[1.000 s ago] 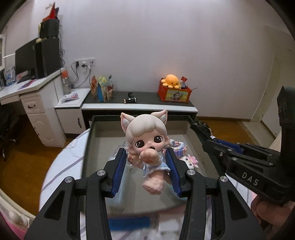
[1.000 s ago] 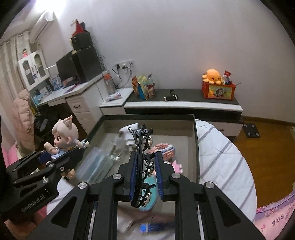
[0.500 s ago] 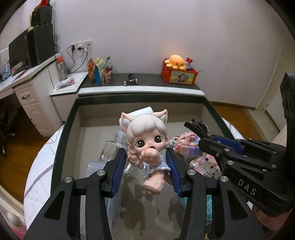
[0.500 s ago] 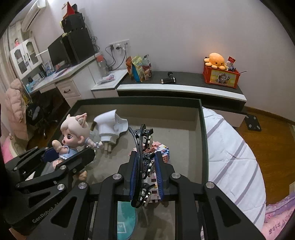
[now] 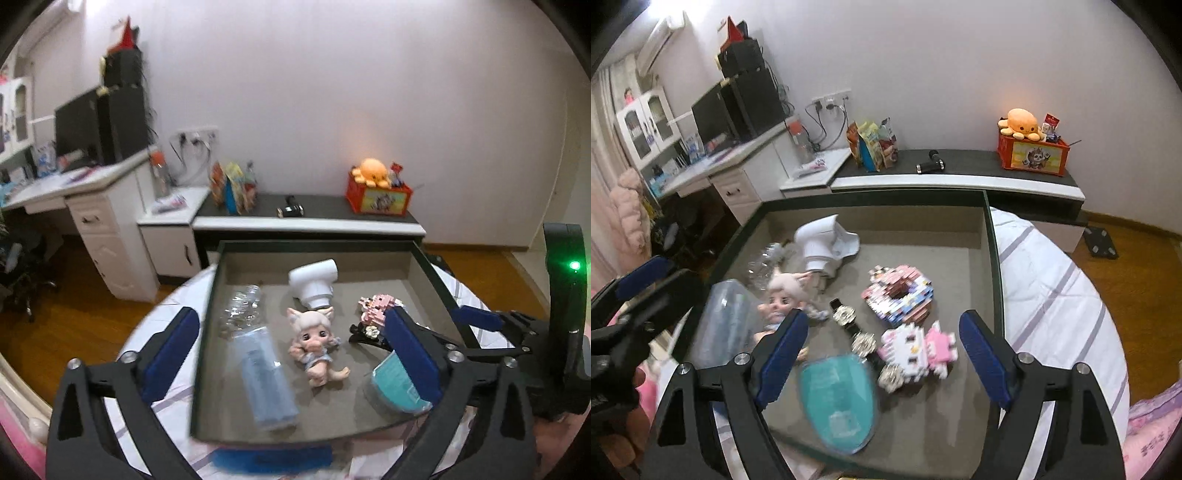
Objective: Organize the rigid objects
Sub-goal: 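Withdraw both tools back toward the remaining items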
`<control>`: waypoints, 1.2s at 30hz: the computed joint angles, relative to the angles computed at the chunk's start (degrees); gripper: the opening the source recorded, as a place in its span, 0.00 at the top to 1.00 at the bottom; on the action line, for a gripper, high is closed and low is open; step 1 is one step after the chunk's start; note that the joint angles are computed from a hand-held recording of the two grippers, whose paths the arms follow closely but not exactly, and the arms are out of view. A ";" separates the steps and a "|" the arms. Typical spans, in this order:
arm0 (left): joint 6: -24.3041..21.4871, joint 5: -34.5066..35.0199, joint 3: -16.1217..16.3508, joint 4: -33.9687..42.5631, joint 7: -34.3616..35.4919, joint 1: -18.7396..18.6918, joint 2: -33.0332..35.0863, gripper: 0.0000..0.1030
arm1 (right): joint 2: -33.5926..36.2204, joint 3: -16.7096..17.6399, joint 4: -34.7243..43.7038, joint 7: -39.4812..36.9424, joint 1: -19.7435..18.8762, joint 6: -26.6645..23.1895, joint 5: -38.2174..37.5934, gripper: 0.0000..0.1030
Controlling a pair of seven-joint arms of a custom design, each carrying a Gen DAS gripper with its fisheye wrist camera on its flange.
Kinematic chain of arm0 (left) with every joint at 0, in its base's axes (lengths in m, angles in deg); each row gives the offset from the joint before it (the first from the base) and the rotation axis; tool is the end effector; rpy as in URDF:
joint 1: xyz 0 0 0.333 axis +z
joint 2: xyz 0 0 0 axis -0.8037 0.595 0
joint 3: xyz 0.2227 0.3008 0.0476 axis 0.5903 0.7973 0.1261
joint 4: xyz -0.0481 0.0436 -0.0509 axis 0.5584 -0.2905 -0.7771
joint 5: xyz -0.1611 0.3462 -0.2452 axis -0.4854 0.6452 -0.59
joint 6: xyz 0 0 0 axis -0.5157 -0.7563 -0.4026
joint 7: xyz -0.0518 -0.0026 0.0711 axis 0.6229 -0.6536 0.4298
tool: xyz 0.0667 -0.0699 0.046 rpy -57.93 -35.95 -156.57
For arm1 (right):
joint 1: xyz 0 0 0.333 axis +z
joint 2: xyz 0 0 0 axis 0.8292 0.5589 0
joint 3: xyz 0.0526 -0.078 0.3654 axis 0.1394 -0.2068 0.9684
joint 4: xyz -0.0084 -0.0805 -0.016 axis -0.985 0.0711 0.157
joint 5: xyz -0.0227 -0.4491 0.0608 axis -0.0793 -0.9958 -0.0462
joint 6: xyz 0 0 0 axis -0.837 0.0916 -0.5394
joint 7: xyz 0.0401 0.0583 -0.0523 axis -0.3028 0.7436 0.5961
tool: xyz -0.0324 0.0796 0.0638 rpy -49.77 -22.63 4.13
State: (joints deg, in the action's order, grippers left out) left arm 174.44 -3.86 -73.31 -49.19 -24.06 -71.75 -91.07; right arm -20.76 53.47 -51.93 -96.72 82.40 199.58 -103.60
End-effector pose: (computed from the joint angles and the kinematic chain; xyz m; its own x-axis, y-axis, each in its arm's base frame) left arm 0.3999 -0.4077 0.4879 -0.2525 -0.9662 0.0512 -0.5692 0.1055 -0.8154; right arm 0.4020 0.3980 0.4473 0.0213 -0.9835 -0.1799 -0.7063 0.1126 -0.6989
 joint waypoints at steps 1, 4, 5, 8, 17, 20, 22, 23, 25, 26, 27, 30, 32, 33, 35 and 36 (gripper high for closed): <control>-0.61 0.20 -0.16 -1.08 -0.69 -0.11 -1.60 0.00 | -0.40 0.43 -0.07 1.39 0.08 -0.65 -1.20 0.00; -2.53 -0.98 -1.09 -3.85 -0.23 -0.02 -5.78 0.00 | -2.56 1.78 -0.97 5.29 0.78 -2.66 -2.54 0.00; -3.14 -1.62 -1.55 -4.73 -0.01 0.11 -7.14 0.00 | -3.53 2.38 -1.38 6.95 0.98 -3.10 -3.13 0.00; -2.87 -3.72 -2.78 -8.17 0.05 0.75 -11.79 0.00 | -5.73 4.31 -1.85 9.05 1.87 -5.92 -3.03 0.00; -3.66 -16.06 -6.32 -16.05 5.97 0.06 -23.26 0.00 | -14.03 10.63 -4.38 11.16 4.72 -14.95 -0.14 0.00; -3.77 -20.44 -7.28 -18.50 7.75 -0.81 -27.35 0.00 | -16.95 13.15 -5.07 11.20 5.85 -18.86 1.57 0.00; -4.81 -23.45 -8.05 -19.92 9.23 -1.83 -30.07 0.00 | -18.76 14.45 -5.64 11.00 6.47 -20.70 2.70 0.00; -5.04 -24.73 -8.42 -20.35 9.79 -2.00 -30.95 0.00 | -19.93 15.31 -6.10 11.07 6.96 -22.01 3.59 0.00; -5.66 -27.78 -8.71 -21.64 11.10 -3.25 -33.27 0.00 | -21.58 16.77 -6.81 11.89 7.43 -23.46 4.76 0.00; -5.94 -29.00 -9.06 -22.06 11.67 -3.52 -34.07 0.00 | -22.16 17.33 -7.06 12.03 7.62 -23.98 5.29 0.00; -6.50 -30.34 -9.40 -22.42 12.31 -3.98 -34.94 0.00 | -22.59 17.92 -7.23 12.18 7.75 -24.63 5.83 0.00; -8.26 -34.03 -10.73 -23.51 13.94 -4.98 -37.30 0.00 | -24.14 19.49 -8.06 13.29 8.47 -26.14 7.43 0.00; -9.16 -36.68 -11.27 -24.44 15.05 -6.07 -38.83 0.00 | -24.71 20.37 -8.35 13.52 8.91 -26.92 8.53 0.00; -9.43 -37.89 -11.54 -24.89 15.56 -6.46 -39.49 0.00 | -24.78 20.83 -8.36 13.47 9.10 -27.48 9.08 0.00; -10.21 -40.09 -12.45 -25.53 16.14 -6.71 -40.89 0.00 | -24.90 21.44 -8.62 13.83 9.62 -27.80 10.07 0.00; -10.41 -41.19 -12.80 -26.00 16.38 -6.92 -41.73 0.00 | -24.91 21.72 -8.77 14.15 9.81 -27.82 10.42 0.00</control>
